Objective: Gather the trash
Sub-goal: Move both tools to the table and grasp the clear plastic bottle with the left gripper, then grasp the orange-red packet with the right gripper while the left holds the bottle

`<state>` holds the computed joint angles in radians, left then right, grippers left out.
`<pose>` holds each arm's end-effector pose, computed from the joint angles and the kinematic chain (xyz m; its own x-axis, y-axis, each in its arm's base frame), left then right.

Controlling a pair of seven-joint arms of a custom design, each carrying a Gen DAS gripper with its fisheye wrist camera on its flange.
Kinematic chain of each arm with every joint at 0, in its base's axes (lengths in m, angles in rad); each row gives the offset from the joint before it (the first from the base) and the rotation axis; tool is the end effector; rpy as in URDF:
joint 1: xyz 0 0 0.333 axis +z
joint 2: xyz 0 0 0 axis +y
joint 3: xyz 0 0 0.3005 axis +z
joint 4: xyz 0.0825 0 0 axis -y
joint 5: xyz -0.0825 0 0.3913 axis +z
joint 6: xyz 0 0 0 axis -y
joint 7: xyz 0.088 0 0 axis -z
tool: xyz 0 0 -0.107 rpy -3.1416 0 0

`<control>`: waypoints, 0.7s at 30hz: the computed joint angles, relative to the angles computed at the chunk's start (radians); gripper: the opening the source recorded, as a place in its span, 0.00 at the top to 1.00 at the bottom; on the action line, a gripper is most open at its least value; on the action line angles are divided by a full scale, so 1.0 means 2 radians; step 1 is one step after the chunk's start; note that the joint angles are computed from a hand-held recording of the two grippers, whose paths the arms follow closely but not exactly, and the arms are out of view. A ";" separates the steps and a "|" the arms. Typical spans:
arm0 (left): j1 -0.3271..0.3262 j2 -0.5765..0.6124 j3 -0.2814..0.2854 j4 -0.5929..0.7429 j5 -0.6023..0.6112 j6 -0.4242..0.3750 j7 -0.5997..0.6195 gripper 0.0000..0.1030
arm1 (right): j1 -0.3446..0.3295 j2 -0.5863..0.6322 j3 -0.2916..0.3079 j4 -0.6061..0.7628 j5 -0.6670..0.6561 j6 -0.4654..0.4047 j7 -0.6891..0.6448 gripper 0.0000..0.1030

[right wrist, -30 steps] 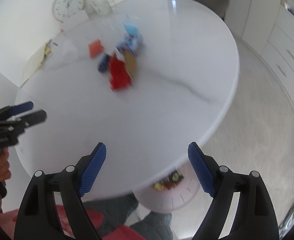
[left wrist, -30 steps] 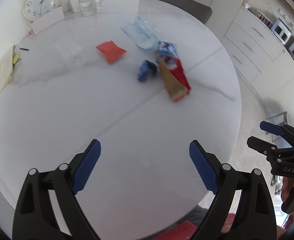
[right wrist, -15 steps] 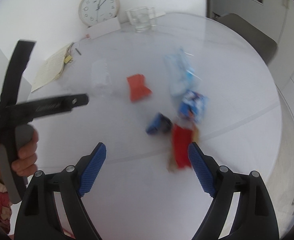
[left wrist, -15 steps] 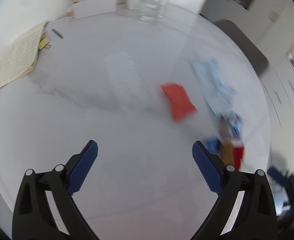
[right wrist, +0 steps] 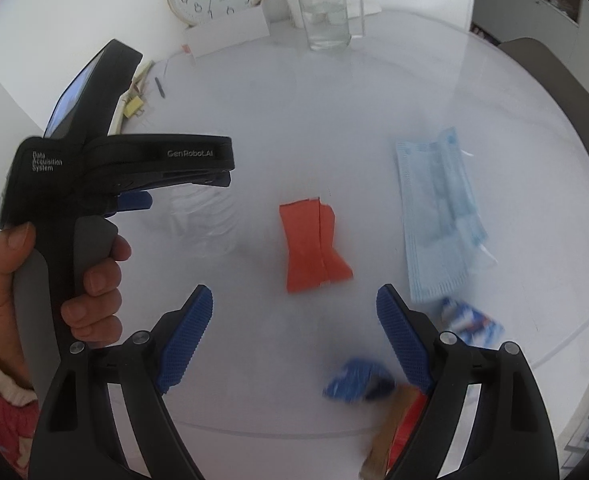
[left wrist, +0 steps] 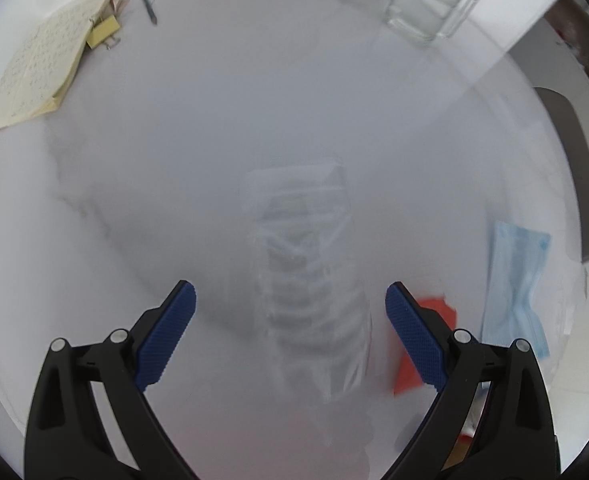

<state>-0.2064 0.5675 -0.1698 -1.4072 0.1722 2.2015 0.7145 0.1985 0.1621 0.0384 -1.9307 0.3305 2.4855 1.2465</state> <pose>0.6922 -0.2414 0.3842 0.4027 -0.9060 0.1304 -0.8836 -0.4220 -0.2029 0.6152 0.1461 0.4273 0.3594 -0.9189 -0.1626 -0.8688 -0.2660 -0.4176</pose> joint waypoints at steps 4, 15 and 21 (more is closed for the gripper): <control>-0.004 0.038 0.002 0.052 -0.003 -0.033 -0.001 0.16 | 0.000 0.049 -0.002 0.051 -0.011 -0.022 0.003 0.18; -0.007 0.025 0.009 0.031 0.014 -0.045 0.009 0.39 | 0.009 0.125 -0.007 0.133 -0.045 -0.061 0.037 0.19; -0.003 -0.035 0.010 -0.049 0.029 -0.014 -0.007 0.39 | 0.023 0.145 -0.012 0.152 -0.078 -0.069 0.069 0.43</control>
